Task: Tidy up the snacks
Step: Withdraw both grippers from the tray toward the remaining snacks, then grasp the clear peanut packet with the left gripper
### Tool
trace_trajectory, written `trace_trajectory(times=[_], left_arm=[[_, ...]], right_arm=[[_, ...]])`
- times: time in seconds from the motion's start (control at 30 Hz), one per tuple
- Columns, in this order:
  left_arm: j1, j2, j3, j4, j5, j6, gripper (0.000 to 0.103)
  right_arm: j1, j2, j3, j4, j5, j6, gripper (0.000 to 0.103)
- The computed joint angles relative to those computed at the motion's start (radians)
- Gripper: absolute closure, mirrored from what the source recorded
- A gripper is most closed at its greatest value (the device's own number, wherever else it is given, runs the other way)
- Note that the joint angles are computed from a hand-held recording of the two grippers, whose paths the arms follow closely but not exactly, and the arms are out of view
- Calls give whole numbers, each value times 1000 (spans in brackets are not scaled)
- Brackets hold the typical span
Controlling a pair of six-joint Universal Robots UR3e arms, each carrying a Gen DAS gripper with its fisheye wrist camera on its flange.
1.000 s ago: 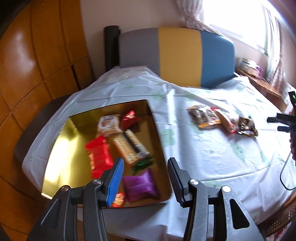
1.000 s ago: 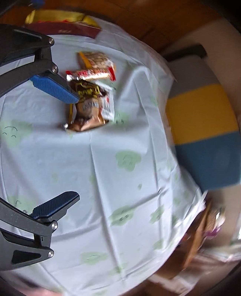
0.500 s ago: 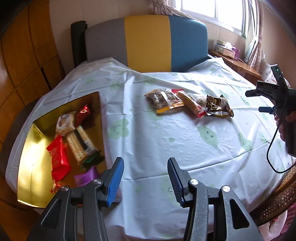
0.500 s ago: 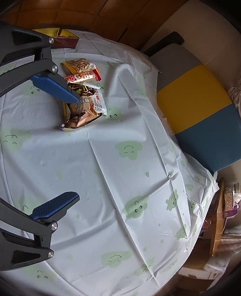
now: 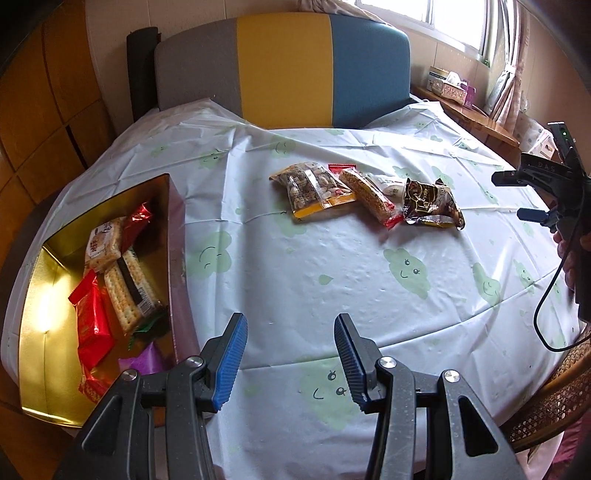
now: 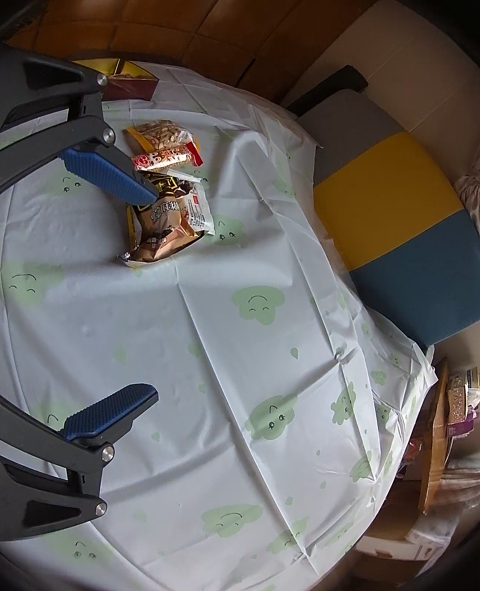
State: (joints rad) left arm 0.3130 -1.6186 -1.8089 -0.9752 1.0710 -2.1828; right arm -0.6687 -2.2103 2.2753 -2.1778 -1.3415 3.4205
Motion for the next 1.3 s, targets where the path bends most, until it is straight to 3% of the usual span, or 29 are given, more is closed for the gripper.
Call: trace_trajectory(times=[0.4, 0.73, 0.97, 1.03, 1.3], left_arm=[[-81, -94, 112, -4, 38, -78, 53], [-166, -242, 312, -58, 59, -203, 53], [-238, -449, 612, -192, 44, -347, 51], [-264, -534, 735, -234, 59, -410, 37], [-332, -816, 1155, -368, 76, -582, 36]], right_arm=[[6, 0, -6, 2, 13, -8, 5], [15, 6, -11, 1, 26, -15, 5], [6, -1, -12, 7, 52, -28, 5], [6, 0, -13, 7, 59, -31, 5], [-2, 11, -14, 3, 89, -41, 5]])
